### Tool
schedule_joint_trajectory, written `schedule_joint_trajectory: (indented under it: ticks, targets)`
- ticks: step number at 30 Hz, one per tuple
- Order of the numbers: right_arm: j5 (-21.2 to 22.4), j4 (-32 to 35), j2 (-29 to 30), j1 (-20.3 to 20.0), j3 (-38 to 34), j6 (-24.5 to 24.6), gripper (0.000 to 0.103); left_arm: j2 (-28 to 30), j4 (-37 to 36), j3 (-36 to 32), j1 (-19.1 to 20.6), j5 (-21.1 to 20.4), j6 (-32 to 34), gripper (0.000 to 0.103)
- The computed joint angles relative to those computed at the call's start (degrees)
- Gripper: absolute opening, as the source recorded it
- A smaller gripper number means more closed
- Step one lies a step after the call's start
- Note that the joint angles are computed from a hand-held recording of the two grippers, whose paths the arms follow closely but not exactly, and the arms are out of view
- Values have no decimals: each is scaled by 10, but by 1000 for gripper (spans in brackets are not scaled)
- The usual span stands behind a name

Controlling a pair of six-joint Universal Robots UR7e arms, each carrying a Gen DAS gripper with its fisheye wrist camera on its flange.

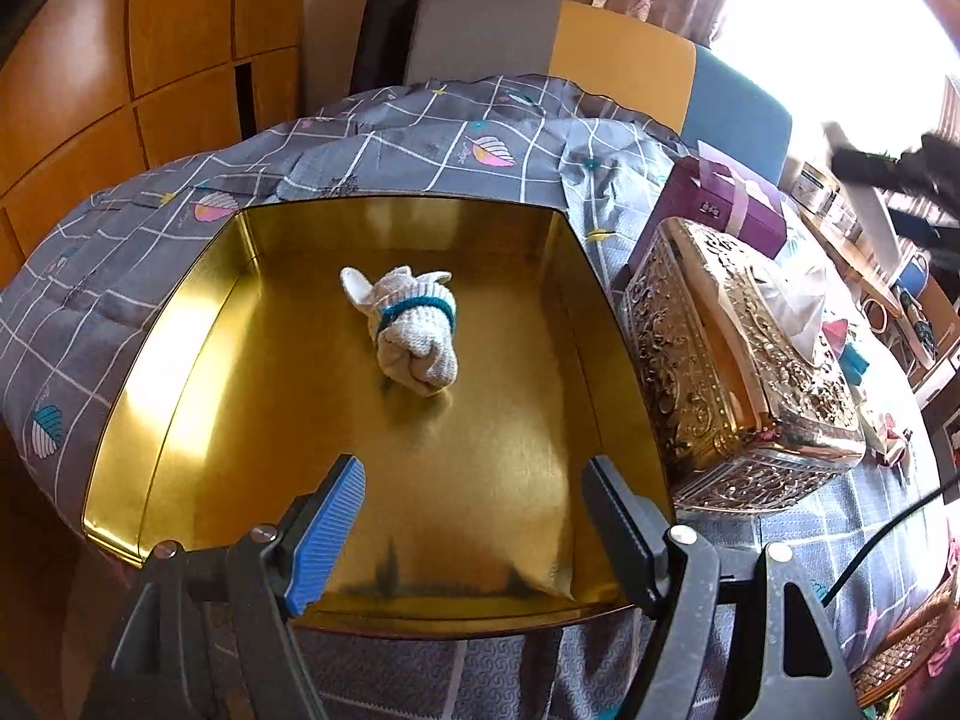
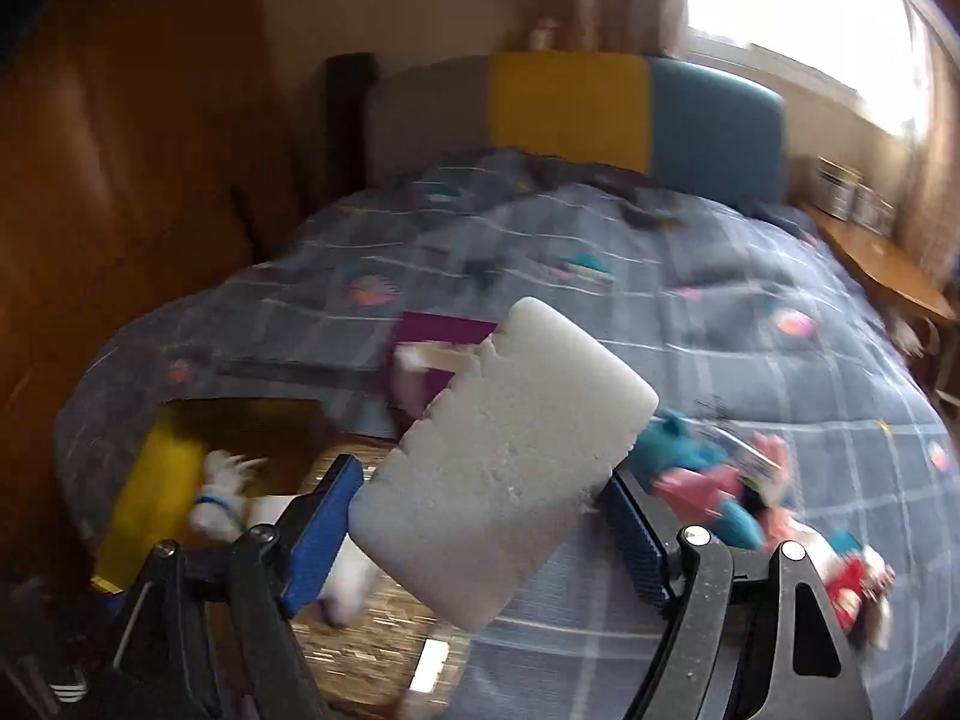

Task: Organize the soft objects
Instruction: 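Carry the sponge with the right gripper into the gold tray and release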

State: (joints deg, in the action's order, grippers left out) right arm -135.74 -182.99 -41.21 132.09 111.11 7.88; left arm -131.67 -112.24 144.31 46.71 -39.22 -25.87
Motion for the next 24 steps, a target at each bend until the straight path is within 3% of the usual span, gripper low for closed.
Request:
schedule_joint_trajectory:
  ticks: [7, 14, 19, 22, 24]
  targets:
    - [66, 76, 76, 19, -97, -42, 82, -3, -5, -5, 30, -2, 1, 74]
    - [25, 164, 141, 12, -195, -27, 82, -8, -16, -11, 52, -1, 9, 74]
    - [64, 246, 174, -8, -250, -33, 84, -8, -27, -13, 68, 4, 9, 74]
    - [81, 265, 192, -12, -261, -54, 89, -10, -30, -15, 75, 8, 4, 73]
    - [78, 265, 207, -12, -272, -65, 101, -12, -29, -17, 78, 9, -1, 73]
